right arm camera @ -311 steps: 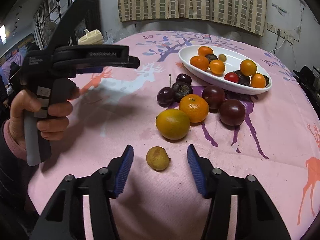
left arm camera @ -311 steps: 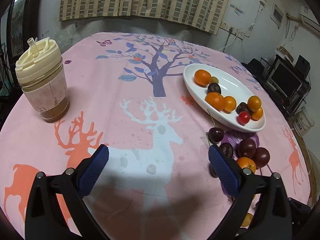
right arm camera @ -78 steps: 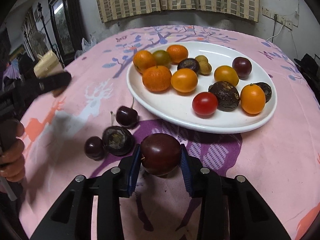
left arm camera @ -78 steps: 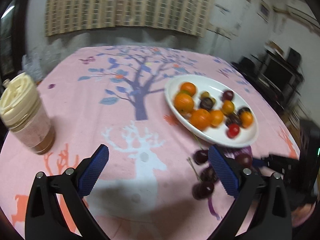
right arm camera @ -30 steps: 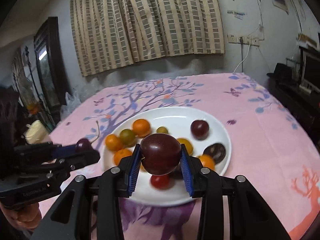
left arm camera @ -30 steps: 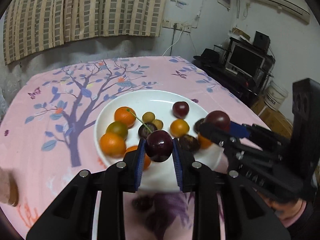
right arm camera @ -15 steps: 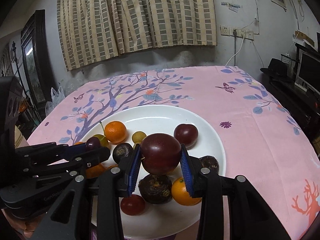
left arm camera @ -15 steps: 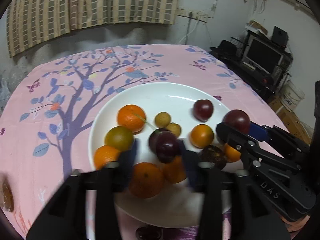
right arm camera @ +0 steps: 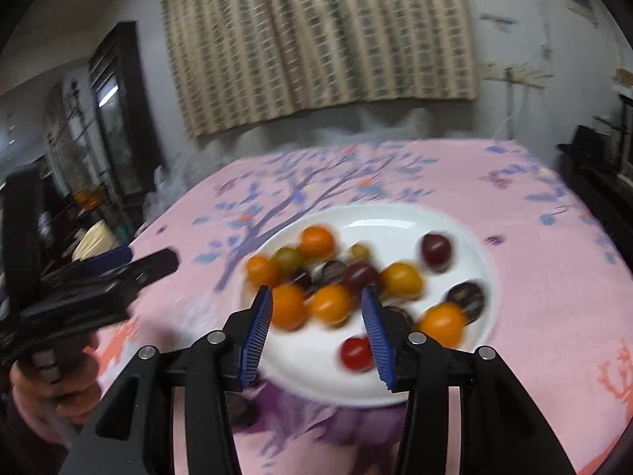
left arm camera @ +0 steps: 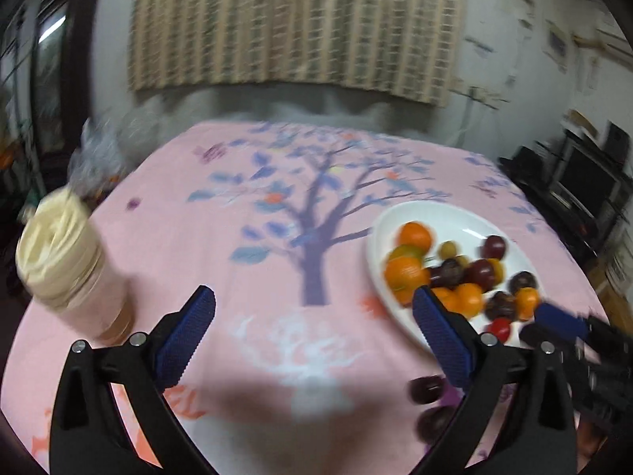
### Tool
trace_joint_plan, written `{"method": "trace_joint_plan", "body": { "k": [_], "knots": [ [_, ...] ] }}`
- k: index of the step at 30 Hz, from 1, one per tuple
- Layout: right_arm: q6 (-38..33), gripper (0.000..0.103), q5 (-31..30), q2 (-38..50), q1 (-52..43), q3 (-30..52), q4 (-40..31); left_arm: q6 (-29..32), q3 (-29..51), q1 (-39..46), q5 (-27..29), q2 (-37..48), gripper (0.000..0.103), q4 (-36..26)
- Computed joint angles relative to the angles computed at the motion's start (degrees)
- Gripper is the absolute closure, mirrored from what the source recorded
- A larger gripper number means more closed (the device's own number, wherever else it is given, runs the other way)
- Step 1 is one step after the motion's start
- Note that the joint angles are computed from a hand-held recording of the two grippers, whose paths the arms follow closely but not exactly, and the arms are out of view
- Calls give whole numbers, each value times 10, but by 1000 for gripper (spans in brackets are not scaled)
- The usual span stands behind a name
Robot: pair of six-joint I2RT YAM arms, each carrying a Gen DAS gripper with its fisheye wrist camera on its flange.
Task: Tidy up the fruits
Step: 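Lower the cherry and plum onto the white plate and open both tools, then grasp the last cherry with the left tool while the right tool grasps a dark purple passion fruit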
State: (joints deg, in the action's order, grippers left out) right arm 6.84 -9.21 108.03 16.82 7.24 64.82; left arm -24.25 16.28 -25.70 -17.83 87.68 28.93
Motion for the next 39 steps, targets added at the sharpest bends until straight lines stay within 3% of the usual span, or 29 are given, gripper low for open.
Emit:
{"method": "trace_joint_plan", "body": {
  "k": [4, 6, 11, 19, 23, 26, 34, 39],
  "knots": [
    [1, 56, 43, 39, 113, 32, -60, -27, -20, 101, 92, -17, 5, -7],
    [3, 56, 73, 62, 157, 47, -74, -37, -26, 120, 105, -28, 5, -11],
    [8, 56, 118, 106, 206, 80, -103, -27, -25, 107, 87, -35, 5, -22],
    [6, 56, 132, 142, 212, 104, -121, -23, -22, 77, 61, -46, 5, -38],
    [-2, 65, 133, 143, 203, 103, -120, -26, -20, 73, 57, -45, 5, -40],
    [-10, 66, 112, 126, 188, 96, -131, -28, -16, 70, 57, -40, 5, -44],
    [13, 66, 16, 21, 33, -39, 60, -20, 0, 18, 45, 19, 5, -27],
    [39, 65, -14, 26, -50, -43, 84, 1, 22, -67, 49, 87, 5, -3]
  ]
}}
